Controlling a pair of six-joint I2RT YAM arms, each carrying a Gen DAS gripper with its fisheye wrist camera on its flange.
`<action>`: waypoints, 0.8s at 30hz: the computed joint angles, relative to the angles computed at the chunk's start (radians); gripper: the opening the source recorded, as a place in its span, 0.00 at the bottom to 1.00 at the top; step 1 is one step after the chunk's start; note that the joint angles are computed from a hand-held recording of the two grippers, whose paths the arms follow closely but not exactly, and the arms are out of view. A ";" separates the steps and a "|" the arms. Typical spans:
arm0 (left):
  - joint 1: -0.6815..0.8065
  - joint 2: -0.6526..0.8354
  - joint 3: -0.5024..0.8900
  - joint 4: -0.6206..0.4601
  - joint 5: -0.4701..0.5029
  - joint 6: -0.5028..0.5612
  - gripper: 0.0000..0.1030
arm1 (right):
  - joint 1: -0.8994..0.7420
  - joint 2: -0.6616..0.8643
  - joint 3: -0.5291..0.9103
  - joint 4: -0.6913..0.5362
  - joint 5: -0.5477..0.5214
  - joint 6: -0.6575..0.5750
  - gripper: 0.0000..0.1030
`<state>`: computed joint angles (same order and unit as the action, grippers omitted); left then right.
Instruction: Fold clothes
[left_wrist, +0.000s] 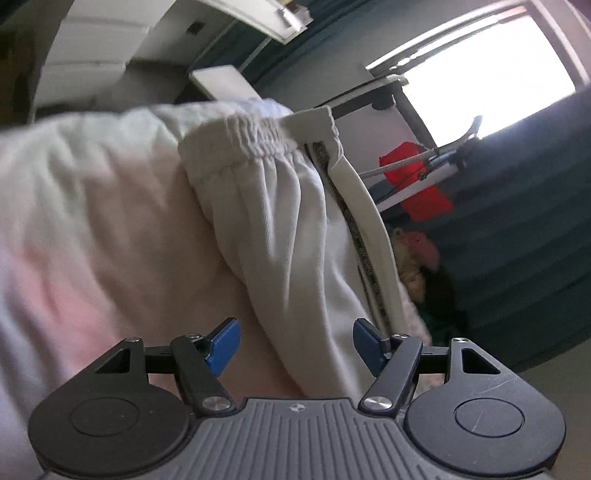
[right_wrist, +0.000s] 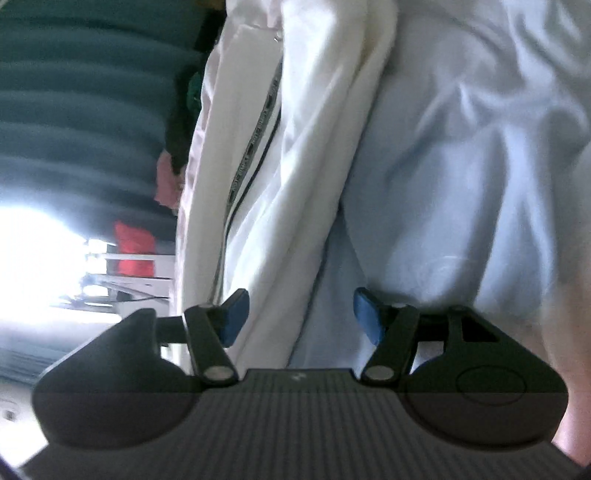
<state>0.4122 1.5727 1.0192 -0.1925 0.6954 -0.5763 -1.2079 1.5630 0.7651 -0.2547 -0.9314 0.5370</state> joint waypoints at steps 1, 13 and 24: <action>-0.001 0.023 -0.003 0.030 0.014 -0.033 0.67 | 0.004 0.014 -0.001 0.047 0.001 0.008 0.53; -0.043 0.357 0.202 0.227 -0.040 -0.212 0.39 | 0.127 0.234 -0.022 0.697 0.241 0.304 0.42; 0.076 0.169 0.062 0.314 0.099 -0.194 0.08 | 0.201 0.279 0.065 0.724 0.431 0.203 0.12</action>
